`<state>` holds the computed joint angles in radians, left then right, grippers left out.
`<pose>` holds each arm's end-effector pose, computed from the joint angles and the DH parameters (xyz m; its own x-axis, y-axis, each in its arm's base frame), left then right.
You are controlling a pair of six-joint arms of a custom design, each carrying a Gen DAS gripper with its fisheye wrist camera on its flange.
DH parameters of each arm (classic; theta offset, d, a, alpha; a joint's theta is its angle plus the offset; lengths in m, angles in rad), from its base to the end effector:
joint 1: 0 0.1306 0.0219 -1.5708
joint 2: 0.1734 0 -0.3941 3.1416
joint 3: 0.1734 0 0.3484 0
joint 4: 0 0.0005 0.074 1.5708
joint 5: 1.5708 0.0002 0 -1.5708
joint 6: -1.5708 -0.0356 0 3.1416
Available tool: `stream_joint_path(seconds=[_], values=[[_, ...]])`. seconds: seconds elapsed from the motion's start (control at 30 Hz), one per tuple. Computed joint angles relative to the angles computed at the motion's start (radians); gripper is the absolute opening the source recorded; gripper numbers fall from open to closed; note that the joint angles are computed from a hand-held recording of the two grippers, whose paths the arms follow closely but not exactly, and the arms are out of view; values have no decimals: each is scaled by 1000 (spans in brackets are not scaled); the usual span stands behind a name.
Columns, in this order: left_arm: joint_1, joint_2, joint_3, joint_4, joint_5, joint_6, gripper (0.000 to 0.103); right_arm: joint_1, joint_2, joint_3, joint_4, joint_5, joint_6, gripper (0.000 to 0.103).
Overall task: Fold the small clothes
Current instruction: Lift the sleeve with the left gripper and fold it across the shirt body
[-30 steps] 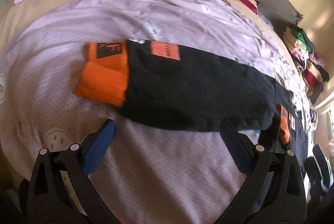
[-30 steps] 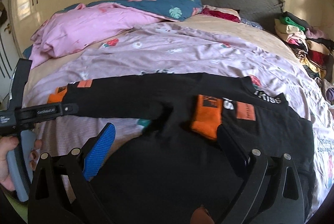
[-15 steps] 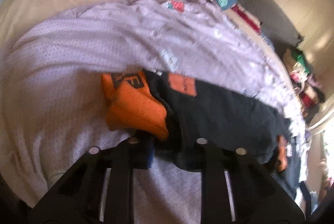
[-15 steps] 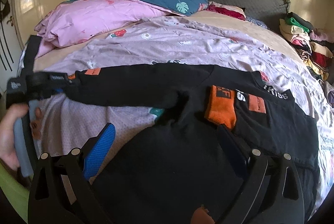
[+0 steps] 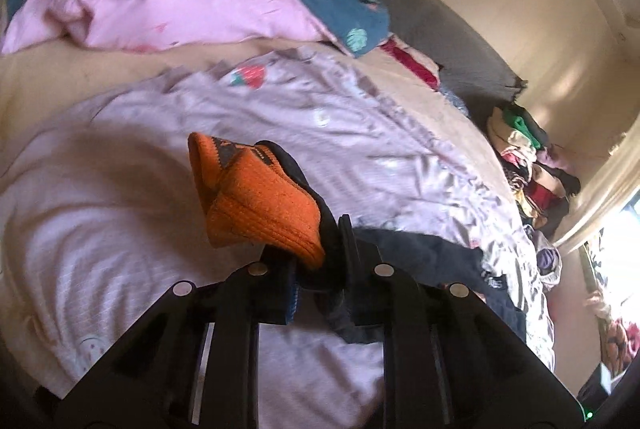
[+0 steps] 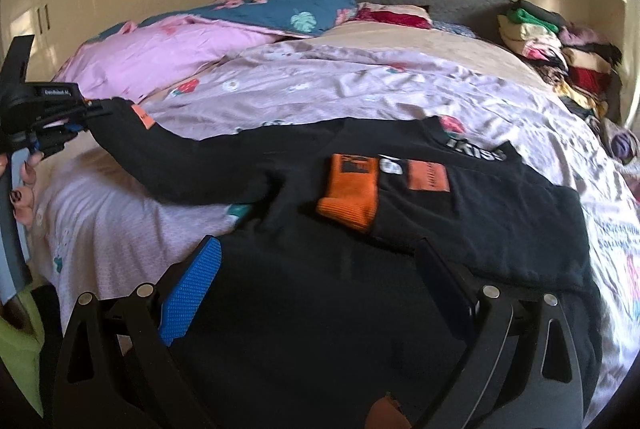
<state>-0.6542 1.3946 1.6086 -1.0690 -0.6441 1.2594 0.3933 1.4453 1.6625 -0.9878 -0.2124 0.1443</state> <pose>0.3526 -0.2441 0.5212 -0.3490 -0.6916 -0.6324 -0.5167 0.7050 -0.4858 0.4212 0.1823 0.5234 -0.5627 -0.3857 -0.7311 -0.6015 0.7978 0.0421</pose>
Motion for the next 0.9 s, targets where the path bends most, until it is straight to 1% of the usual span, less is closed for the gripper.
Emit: stream_joint_path(seconds=[0.2,0.5,0.67,0.77,0.9], values=[[-16,98,164,-11,-2,-98,9,-81,-20,-13,9,-25,-24,97],[-47,238,399,-58,-3,-205,9,-217,-38,-25,32,-68,-59,97],[-59,324,538,-80,17,-261,9,-289,-38,-30,35,-95,-74,97],[-67,388,638,-93,39,-294,9,-323,-41,-38,43,-93,-80,97],[-79,455,739,-94,72,-333,9,-370,-35,-41,50,-101,-95,97]])
